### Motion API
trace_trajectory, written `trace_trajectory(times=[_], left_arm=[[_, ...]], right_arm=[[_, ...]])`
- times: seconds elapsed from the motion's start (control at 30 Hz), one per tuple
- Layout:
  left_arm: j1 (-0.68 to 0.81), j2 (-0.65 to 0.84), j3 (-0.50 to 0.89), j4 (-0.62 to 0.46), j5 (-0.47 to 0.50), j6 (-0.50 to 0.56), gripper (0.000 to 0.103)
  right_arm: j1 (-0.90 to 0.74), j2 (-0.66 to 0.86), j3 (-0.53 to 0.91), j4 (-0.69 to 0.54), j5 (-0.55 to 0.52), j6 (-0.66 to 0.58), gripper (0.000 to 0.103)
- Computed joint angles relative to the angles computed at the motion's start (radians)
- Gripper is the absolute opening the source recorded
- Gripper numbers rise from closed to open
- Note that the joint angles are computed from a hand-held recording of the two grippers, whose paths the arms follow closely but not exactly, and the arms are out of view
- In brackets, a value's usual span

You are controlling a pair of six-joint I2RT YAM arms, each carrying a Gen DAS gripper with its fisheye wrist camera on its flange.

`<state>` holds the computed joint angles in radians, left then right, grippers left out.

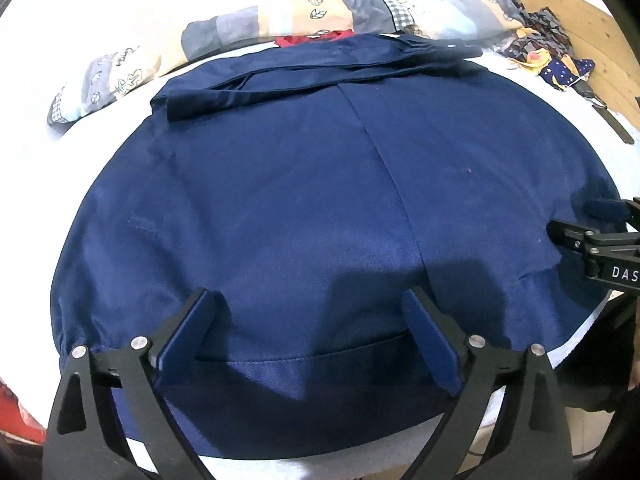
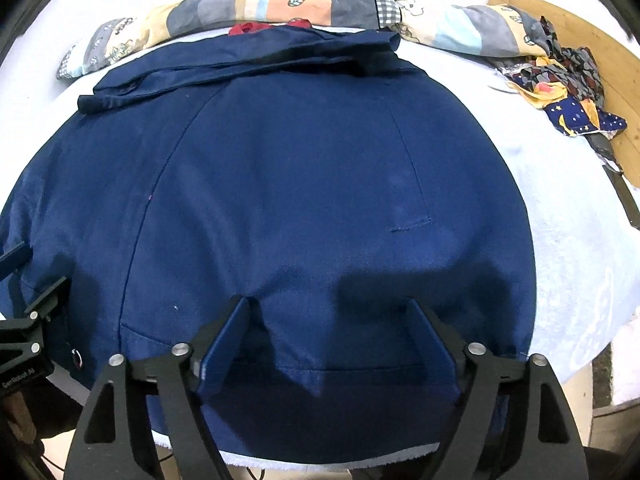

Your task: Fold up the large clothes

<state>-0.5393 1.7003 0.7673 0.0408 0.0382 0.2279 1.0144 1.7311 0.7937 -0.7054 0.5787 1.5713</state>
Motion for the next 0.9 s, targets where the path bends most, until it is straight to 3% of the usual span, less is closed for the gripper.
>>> trace_trajectory(times=[0.33, 0.9], left_arm=[[-0.006, 0.019, 0.015, -0.002, -0.021, -0.018, 0.103], [-0.011, 0.013, -0.017, 0.050, -0.033, -0.023, 0.103]], right_arm=[[0.007, -0.009, -0.036, 0.075, 0.003, -0.044, 0.102], [0.018, -0.023, -0.054, 0.089, -0.007, -0.056, 0.102]])
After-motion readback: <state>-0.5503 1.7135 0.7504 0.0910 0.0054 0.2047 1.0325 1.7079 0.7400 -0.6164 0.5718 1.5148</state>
